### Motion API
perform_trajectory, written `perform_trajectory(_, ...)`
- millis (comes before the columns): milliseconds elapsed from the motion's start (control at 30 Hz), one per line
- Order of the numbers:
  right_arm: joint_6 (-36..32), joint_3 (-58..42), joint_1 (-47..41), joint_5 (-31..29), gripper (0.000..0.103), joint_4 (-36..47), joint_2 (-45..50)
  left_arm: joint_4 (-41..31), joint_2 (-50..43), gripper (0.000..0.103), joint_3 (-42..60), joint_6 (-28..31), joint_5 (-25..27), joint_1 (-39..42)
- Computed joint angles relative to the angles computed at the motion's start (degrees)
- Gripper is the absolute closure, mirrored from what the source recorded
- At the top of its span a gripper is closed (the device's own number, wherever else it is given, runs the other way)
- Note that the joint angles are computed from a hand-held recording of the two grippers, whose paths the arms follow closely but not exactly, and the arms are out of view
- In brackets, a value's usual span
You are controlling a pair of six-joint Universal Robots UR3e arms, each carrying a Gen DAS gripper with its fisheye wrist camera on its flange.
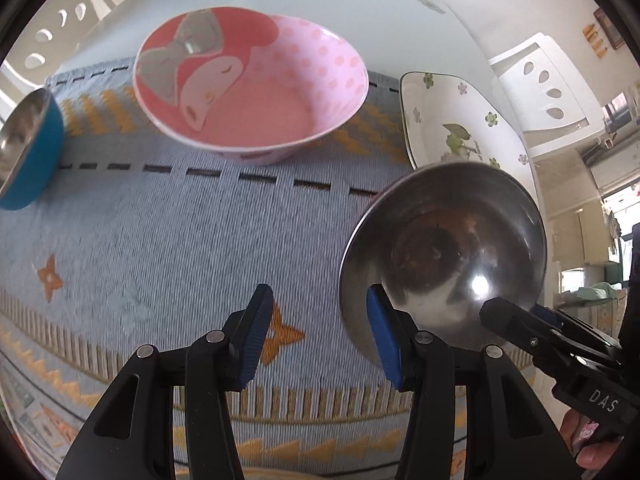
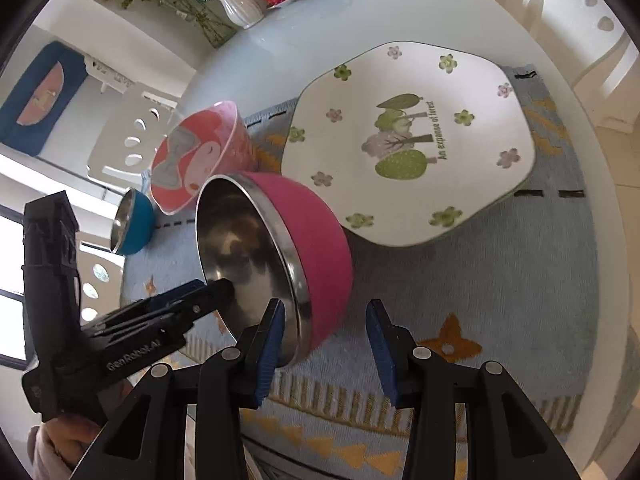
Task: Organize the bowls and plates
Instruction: 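Reach the right gripper to the pink-sided steel bowl and grip its rim, then lift the steel bowl with the right gripper toward the pink cartoon bowl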
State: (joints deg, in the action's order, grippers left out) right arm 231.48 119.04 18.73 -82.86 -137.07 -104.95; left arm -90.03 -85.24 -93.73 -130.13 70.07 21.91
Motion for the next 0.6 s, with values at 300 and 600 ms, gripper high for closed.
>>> perform_trajectory(300, -1.53, -2.63, 1.73, -3.39, 0.077, -0.16, 3.76, -1.25, -0.81, 0.086, 0.65, 2.93, -3.02, -0.81)
perform_trajectory(600, -0.16, -3.3, 1.04, 1.08, 0.077, 0.27, 3.63, -5.02, 1.6, 0.085, 3.0, 5.09, -4.38, 2.02)
